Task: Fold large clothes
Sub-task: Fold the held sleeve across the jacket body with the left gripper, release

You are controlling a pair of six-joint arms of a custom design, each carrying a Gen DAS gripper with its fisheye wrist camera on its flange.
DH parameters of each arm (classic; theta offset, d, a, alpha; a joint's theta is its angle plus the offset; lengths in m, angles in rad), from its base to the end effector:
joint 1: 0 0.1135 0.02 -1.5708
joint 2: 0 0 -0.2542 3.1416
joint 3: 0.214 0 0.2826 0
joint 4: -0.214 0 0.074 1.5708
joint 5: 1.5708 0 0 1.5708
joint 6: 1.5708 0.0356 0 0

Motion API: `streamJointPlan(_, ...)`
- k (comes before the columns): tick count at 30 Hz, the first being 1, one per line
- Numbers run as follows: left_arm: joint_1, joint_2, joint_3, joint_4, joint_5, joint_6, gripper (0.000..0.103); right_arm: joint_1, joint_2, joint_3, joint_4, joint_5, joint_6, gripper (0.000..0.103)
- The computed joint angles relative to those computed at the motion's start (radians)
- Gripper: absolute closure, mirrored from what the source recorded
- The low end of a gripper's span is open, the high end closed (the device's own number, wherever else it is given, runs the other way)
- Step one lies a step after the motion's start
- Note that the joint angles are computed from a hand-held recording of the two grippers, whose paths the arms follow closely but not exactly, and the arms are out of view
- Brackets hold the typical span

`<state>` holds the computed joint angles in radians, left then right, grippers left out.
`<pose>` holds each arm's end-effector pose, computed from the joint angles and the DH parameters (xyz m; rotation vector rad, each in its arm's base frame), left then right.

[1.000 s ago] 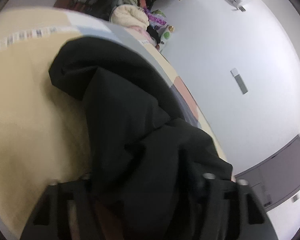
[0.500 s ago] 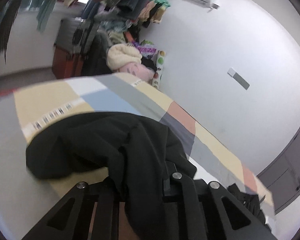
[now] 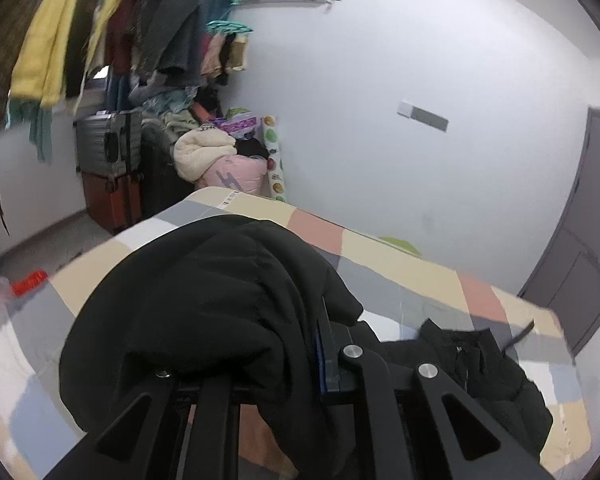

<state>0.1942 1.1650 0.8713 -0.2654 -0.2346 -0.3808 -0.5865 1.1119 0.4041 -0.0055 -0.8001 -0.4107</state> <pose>0.2863 0.0647 0.2669 -0.7309 1.9857 0.1388 0.2065 -0.1066 0.1428 -0.2117 2.0473 0.3087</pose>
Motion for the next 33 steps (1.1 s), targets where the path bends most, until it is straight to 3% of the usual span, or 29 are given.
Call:
streamJointPlan(4,-0.122,-0.015,0.078,-0.110,-0.105,-0.060,0.089,-0.026,0.020,0.021,-0.013,-0.023,-0.008,0.000)
streamJointPlan(8,-0.290,0.034,0.159,-0.178,-0.268,-0.033,0.089,-0.062,0.034,0.043,-0.037,-0.076,-0.011,0.000)
streamJointPlan(14,-0.486,0.191,0.275,-0.177,-0.379,-0.035,0.089,-0.091,0.076,0.075,-0.062,-0.118,-0.029,0.000)
streamJointPlan(20,-0.628,0.385,0.326,-0.050,-0.392,-0.056,0.089,-0.108,0.132,0.119,-0.117,-0.148,-0.069,0.000)
streamJointPlan(26,-0.721,0.645,0.414,0.065,-0.318,-0.054,0.089,-0.118,0.154,0.130,-0.144,-0.169,-0.111,0.000)
streamJointPlan(33,-0.753,0.964,0.601,0.064,-0.233,-0.127,0.089,-0.112,0.245,0.174,-0.133,-0.162,-0.127,0.000)
